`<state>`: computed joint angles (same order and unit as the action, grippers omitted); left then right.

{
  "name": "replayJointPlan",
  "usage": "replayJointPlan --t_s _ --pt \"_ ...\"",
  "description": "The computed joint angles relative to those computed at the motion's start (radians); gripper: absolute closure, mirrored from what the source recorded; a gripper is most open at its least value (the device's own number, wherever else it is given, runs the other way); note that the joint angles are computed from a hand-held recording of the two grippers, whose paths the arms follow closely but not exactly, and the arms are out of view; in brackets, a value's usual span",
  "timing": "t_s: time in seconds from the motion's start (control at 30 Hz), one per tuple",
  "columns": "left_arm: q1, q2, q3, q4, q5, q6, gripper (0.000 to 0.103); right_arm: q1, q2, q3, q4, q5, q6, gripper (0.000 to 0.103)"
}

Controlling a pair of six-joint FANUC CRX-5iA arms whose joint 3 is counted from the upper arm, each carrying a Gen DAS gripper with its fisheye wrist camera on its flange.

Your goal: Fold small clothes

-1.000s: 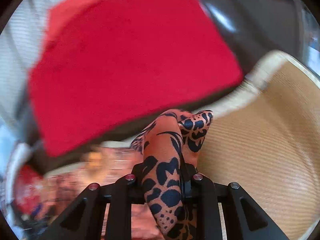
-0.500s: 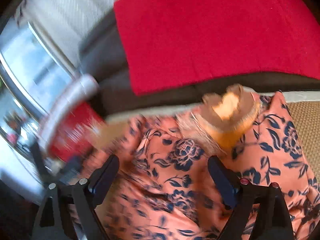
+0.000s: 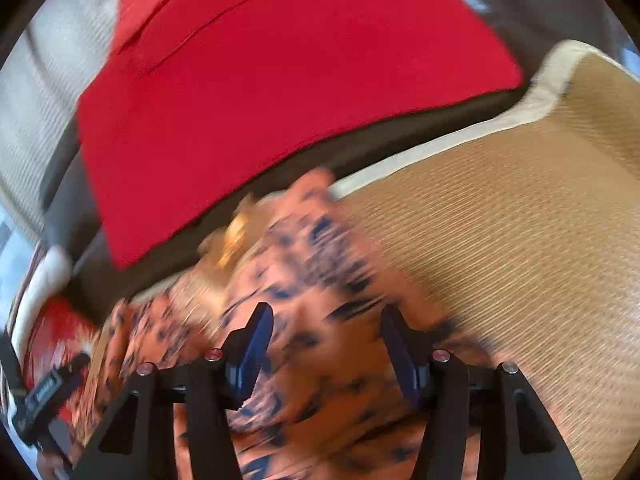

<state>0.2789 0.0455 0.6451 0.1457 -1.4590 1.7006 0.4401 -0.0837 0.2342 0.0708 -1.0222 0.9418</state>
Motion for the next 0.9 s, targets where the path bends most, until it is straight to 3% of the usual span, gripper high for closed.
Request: replayJointPlan --t_s 0.1,0.2,0.23,0.37,0.5,0.53,0.6,0.63,0.67,0.73,0.9 --pt "-0.045 0.027 0.020 -0.029 0.024 -0.010 0.006 -0.065 0.007 -0.004 -0.003 0.046 -0.029 0.042" --pt "-0.090 0.074 0.080 -0.088 -0.011 -0.023 0.006 -0.096 0.045 0.035 -0.068 0.072 0.045 0.027" --pt "-0.101 0.095 0.103 -0.107 -0.036 -0.027 0.006 -0.104 0.069 0.067 -0.104 0.058 0.088 0.021" --pt "-0.110 0.144 0.127 -0.111 -0.080 -0.041 0.006 -0.130 0.190 0.232 -0.232 -0.101 0.251 0.021" --pt "-0.139 0.161 0.132 -0.122 -0.071 -0.067 0.009 -0.105 0.298 0.351 -0.204 -0.194 0.333 0.023" --pt "-0.150 0.162 0.132 -0.133 -0.064 -0.077 0.021 -0.099 0.305 0.357 -0.190 -0.196 0.351 0.039" --pt "-0.155 0.172 0.132 -0.118 -0.064 -0.094 0.054 -0.085 0.328 0.393 -0.180 -0.237 0.415 0.078" --pt "-0.142 0.177 0.121 -0.066 -0.067 -0.101 0.081 -0.075 0.327 0.388 -0.151 -0.243 0.412 0.083" --pt "-0.134 0.179 0.108 -0.029 -0.066 -0.096 0.091 -0.077 0.331 0.397 -0.159 -0.250 0.411 0.087" --pt "-0.144 0.164 0.079 -0.007 -0.037 -0.092 0.095 -0.086 0.332 0.408 -0.173 -0.250 0.391 0.090" --pt "-0.232 0.130 0.075 -0.137 0.014 -0.129 0.099 -0.104 0.277 0.348 -0.138 -0.135 0.311 0.091"
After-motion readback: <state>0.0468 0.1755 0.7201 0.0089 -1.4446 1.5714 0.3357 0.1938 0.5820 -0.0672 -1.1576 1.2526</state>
